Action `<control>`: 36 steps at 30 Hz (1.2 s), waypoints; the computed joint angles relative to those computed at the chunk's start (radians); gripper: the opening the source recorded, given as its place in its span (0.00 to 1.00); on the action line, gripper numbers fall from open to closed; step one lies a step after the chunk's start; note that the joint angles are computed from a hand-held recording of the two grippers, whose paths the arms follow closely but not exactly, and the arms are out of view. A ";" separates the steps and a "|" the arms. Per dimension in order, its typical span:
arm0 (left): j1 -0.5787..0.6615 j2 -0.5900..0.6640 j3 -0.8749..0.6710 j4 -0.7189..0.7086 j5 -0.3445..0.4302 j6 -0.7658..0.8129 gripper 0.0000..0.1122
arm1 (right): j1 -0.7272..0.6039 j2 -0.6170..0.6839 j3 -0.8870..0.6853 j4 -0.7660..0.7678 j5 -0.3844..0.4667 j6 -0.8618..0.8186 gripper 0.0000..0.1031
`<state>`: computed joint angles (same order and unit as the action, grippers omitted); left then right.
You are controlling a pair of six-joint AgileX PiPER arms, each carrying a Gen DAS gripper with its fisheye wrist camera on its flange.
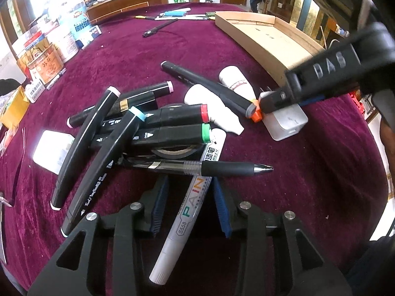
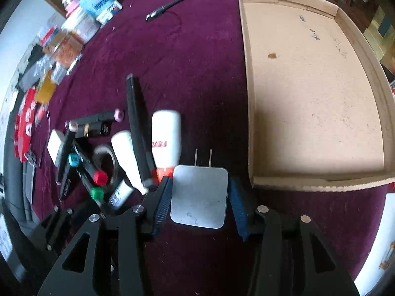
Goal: Organize rigid objects
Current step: 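Close the right tool on the flat white power adapter and lift it, then carry the PAINT marker in the left tool while the right tool carries the adapter to the cardboard tray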
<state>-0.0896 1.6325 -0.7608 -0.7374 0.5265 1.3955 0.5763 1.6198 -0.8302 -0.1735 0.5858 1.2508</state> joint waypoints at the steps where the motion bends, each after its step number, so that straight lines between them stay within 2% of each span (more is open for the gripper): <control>1: 0.004 -0.003 0.007 -0.020 -0.003 0.020 0.30 | 0.012 -0.002 -0.006 -0.033 0.011 0.028 0.42; 3: 0.004 -0.012 0.021 -0.040 -0.009 0.037 0.21 | 0.037 -0.002 -0.020 -0.071 0.032 0.051 0.41; 6: 0.020 -0.025 0.027 -0.031 0.026 0.020 0.16 | 0.030 -0.067 0.032 -0.018 -0.011 0.022 0.41; 9: 0.066 -0.030 0.020 -0.009 0.099 -0.014 0.14 | 0.045 -0.155 0.104 0.040 -0.067 0.003 0.41; 10: 0.090 -0.024 0.005 0.002 0.144 -0.036 0.13 | 0.048 -0.190 0.143 0.067 -0.104 -0.014 0.41; 15: 0.158 -0.023 -0.031 0.040 0.267 -0.111 0.11 | 0.058 -0.346 0.241 0.156 -0.165 -0.078 0.41; 17: 0.201 -0.025 -0.054 0.025 0.345 -0.123 0.11 | 0.066 -0.382 0.271 0.152 -0.197 -0.061 0.41; 20: 0.240 -0.049 -0.073 -0.018 0.407 -0.113 0.11 | 0.071 -0.370 0.276 0.116 -0.238 -0.029 0.41; 23: 0.254 -0.068 -0.100 -0.035 0.428 -0.144 0.11 | 0.106 -0.409 0.298 0.023 -0.234 0.060 0.41; 25: 0.255 -0.086 -0.113 -0.040 0.431 -0.160 0.11 | 0.121 -0.374 0.293 -0.063 -0.269 0.145 0.41; 29: 0.251 -0.103 -0.124 -0.036 0.424 -0.185 0.11 | 0.112 -0.437 0.295 -0.169 -0.240 0.236 0.41; 32: 0.243 -0.130 -0.108 -0.039 0.406 -0.175 0.11 | 0.057 -0.511 0.313 -0.184 -0.216 0.233 0.41; 36: 0.259 -0.169 -0.093 -0.048 0.420 -0.157 0.11 | -0.052 -0.578 0.334 -0.136 -0.198 0.146 0.41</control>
<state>0.1698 1.4639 -0.8542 -0.7849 0.9469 1.2380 0.5243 1.0414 -0.4957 -0.3094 0.3874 1.3970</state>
